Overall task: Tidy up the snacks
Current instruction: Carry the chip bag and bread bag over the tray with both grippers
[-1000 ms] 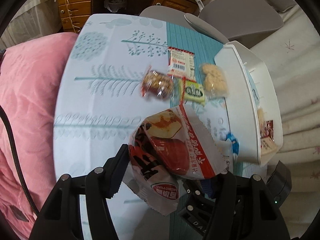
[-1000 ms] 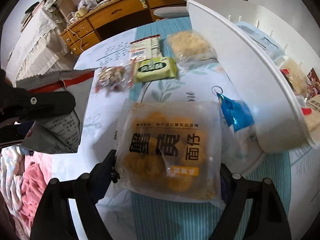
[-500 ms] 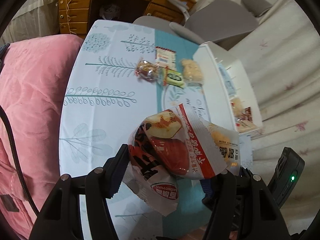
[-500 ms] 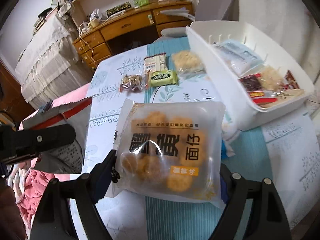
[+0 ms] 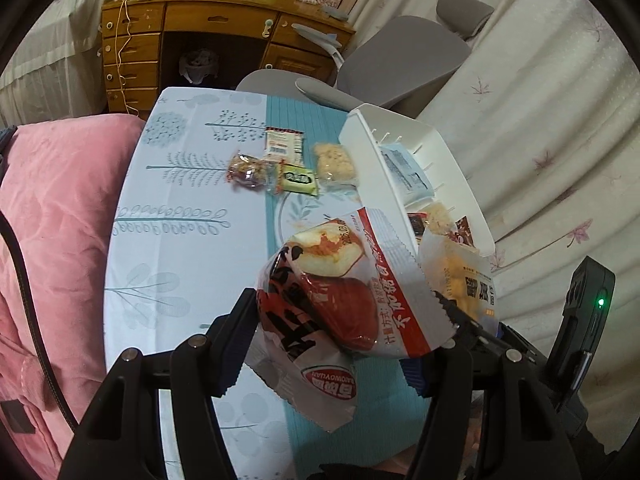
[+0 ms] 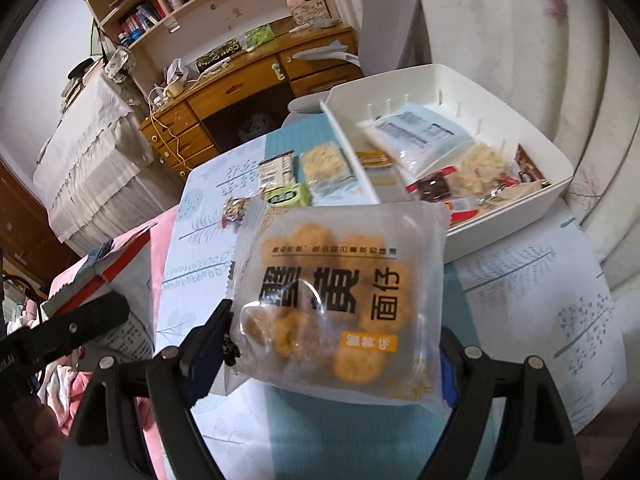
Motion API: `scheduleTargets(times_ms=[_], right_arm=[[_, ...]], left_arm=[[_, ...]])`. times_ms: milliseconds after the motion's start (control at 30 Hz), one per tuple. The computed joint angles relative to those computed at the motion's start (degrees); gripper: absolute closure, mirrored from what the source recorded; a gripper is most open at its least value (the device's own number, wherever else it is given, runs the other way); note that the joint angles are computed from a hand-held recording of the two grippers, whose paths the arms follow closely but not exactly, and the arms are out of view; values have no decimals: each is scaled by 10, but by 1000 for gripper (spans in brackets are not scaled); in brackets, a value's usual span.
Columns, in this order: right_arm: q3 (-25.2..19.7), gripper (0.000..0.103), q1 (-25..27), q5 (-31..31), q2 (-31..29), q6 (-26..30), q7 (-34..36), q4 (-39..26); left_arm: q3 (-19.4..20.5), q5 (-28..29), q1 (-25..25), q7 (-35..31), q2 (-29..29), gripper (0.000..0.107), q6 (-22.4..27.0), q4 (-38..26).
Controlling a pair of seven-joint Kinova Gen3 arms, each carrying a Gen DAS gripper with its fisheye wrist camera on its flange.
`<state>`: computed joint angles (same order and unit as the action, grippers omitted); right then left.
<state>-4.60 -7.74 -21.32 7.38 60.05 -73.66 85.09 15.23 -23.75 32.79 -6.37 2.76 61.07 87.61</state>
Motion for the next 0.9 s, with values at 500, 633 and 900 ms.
scheduleTargets(times_ms=[500, 633, 900], right_arm=[[6, 18, 119, -65, 128, 156, 146, -207], [-2, 18, 142, -68, 177, 196, 164, -283], [-21, 17, 165, -59, 271, 269, 175, -437]], left_arm=[[-65, -70, 120, 72, 166, 45, 99, -223], [-93, -66, 143, 65, 212, 45, 122, -291], [-139, -42, 158, 31, 301, 44, 162, -428]])
